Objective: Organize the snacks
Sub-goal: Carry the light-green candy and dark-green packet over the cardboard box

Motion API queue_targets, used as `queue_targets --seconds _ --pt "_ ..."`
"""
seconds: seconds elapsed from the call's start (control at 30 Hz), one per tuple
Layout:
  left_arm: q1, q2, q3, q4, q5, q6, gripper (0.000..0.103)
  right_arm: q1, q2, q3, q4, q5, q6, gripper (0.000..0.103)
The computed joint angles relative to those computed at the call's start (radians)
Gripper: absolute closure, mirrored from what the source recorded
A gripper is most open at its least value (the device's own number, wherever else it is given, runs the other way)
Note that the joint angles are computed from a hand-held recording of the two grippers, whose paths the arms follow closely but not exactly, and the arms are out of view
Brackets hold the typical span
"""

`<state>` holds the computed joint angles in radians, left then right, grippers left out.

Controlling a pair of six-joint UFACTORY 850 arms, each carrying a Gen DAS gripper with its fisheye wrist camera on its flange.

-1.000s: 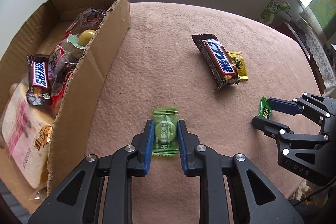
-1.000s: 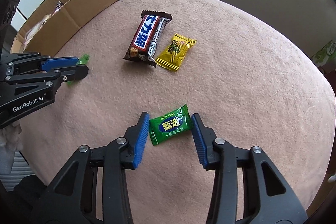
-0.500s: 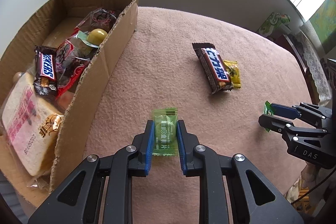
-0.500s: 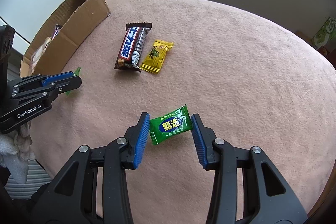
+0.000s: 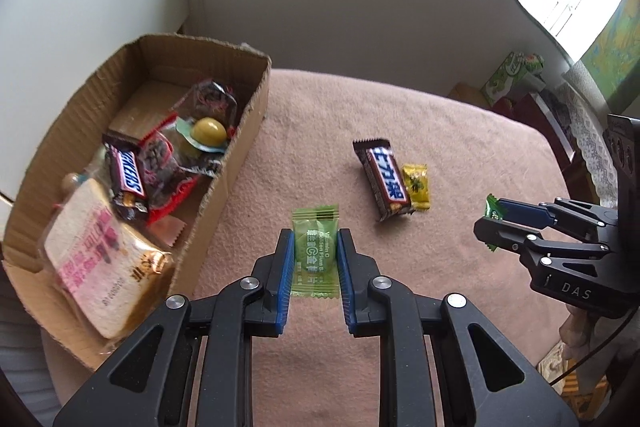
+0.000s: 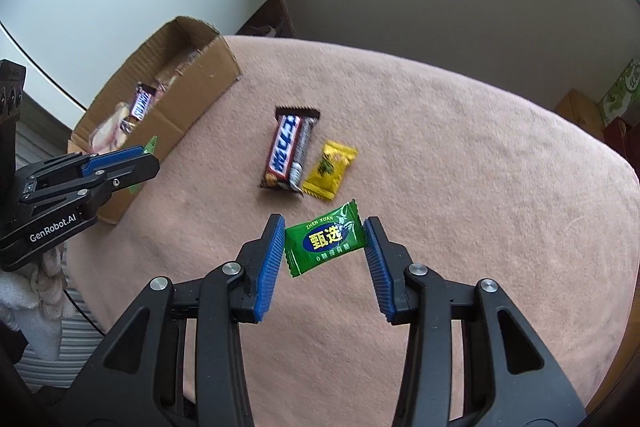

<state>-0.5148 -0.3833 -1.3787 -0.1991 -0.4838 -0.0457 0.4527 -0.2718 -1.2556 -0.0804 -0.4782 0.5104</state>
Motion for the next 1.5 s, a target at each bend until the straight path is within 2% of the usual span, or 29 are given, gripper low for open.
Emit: queue_targets --seconds 0.33,0.77,1.0,1.5 --pt "0.011 0.039 0.015 0.046 0.036 -0.067 0.084 0.018 -0.086 -0.171 0.028 -0.019 -0.09 0.061" --pt "0.099 0.01 -0.037 0.104 0.007 -0.154 0.084 0.046 -0.292 -0.516 0.101 -0.107 -0.243 0.061" --pt "0.137 -0.022 -0.083 0.151 -0.011 -0.201 0.084 0.053 -0.428 -0.737 0.143 -0.194 -0.312 0.06" --pt "0.174 -0.1 -0.169 0.157 -0.036 -0.228 0.084 0.056 -0.752 -1.257 0.168 -0.455 -0.343 0.06"
